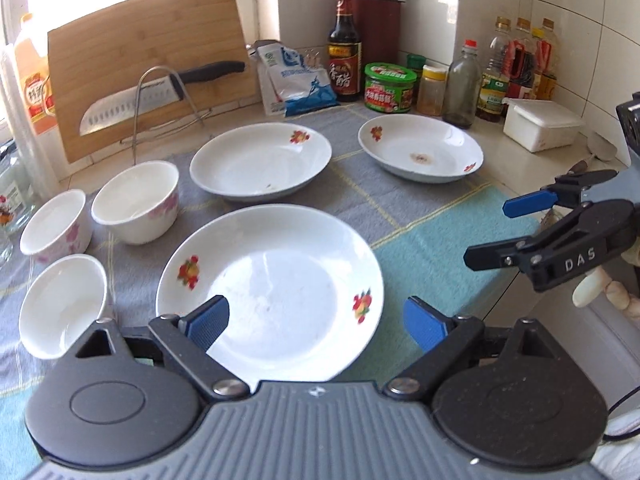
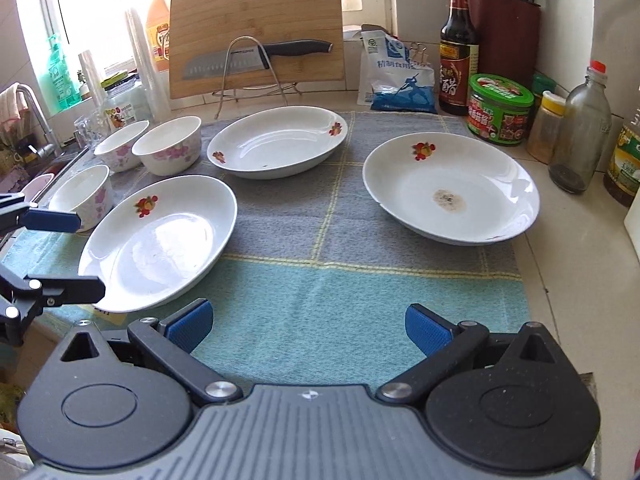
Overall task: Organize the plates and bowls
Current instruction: 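Lower the stained plate onto the towel and open the left gripper, then reach the right gripper to the flat flower plate and grasp its rim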
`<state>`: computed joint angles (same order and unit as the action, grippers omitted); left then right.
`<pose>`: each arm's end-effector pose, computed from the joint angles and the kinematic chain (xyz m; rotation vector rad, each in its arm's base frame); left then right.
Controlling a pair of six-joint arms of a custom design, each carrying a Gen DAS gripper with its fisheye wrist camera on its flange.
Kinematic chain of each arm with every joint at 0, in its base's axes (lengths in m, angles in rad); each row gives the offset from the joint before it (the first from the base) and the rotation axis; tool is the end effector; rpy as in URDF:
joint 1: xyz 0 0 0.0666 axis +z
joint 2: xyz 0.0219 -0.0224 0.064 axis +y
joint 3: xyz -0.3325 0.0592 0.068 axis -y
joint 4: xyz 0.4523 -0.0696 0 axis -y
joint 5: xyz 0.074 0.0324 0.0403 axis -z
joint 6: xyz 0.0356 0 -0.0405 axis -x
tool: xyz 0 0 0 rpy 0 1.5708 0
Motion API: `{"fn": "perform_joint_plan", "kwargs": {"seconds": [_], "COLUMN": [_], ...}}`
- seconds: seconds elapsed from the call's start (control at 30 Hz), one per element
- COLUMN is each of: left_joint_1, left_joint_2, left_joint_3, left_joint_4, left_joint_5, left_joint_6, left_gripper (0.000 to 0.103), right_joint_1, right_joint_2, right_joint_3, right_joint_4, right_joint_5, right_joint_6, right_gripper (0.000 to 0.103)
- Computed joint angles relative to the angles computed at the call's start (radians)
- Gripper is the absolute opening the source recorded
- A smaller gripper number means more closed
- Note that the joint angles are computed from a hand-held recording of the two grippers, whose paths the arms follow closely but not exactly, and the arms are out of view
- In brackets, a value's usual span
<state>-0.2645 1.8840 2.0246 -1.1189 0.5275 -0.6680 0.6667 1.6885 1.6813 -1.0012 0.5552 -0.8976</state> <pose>0.6662 -0.1994 0.4023 1.2659 2.0718 -0.4922 0.5118 0.3784 0.3613 0.4658 2.3269 0.0034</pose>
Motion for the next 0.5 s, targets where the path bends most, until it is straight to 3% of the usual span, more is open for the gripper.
{"fn": "perform_joint_plan", "kwargs": {"seconds": [0.1, 0.17, 0.5], "left_joint_1": [0.028, 0.044, 0.069], "left_joint_2": [0.019, 0.023, 0.126], "left_joint_3": [0.021, 0.017, 0.106], "left_joint_4": [-0.047, -0.05, -0.108], "left_joint_5": [-0.009, -0.016, -0.019], "left_joint_6": [-0.014, -0.04, -0.157], "left_gripper": [0.094, 0.094, 0.094], "right_joint_1": [-0.008, -0.015, -0.034], "right_joint_2": [0.04, 0.056, 0.214], "right_joint_3": [0.051, 0.066, 0.264], "right_joint_4": [-0.012, 0.016, -0.018], "right_joint_5": [-0.04, -0.071, -0.209], "right_joint_6": [-0.006, 0.011, 0.018], "right_gripper": [0.103, 0.103, 0.103]}}
